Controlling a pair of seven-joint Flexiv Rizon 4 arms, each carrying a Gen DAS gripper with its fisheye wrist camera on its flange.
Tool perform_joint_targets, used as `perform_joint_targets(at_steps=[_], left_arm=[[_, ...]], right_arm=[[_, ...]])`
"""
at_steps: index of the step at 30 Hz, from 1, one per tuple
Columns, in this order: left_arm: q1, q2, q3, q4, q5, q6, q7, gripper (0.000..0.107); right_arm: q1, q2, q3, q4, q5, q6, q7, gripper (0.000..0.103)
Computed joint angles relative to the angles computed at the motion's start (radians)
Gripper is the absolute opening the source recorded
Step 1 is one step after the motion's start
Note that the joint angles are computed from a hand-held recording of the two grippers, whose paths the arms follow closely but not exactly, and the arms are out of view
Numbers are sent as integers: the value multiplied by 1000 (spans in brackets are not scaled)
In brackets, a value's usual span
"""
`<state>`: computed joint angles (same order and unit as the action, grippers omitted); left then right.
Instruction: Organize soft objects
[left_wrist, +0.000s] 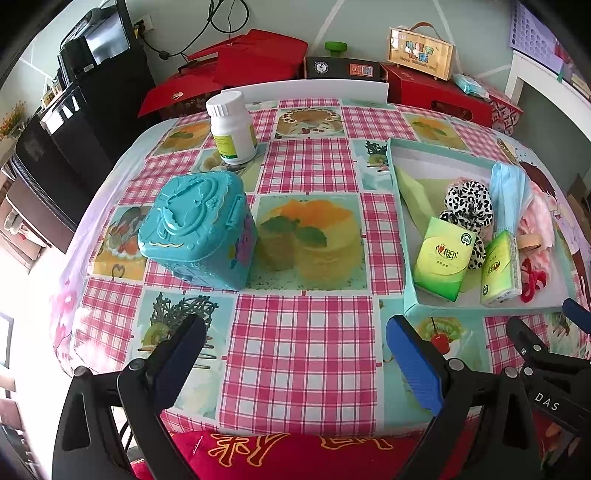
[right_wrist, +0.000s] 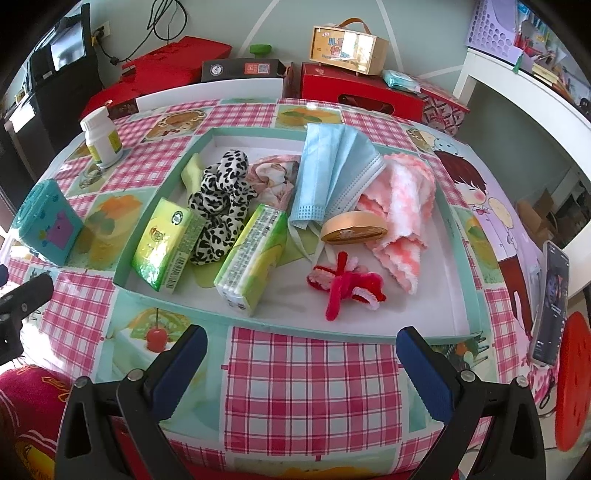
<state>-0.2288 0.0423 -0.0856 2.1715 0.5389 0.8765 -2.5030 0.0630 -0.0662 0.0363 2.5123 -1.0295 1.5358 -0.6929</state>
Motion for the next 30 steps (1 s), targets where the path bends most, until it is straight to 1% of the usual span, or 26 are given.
perform_joint_targets(at_steps=[9, 16, 30], left_arm=[[4, -1, 3, 5, -13, 8, 5, 98], [5, -5, 5, 5, -21, 10, 8, 98], [4, -8, 7, 4, -25, 9, 13, 98]], right_arm=[[3, -3, 1, -2, 1, -6, 5, 103], [15, -6, 10, -3, 58, -20, -34, 103], [20, -7, 4, -3, 50, -22, -23, 103]])
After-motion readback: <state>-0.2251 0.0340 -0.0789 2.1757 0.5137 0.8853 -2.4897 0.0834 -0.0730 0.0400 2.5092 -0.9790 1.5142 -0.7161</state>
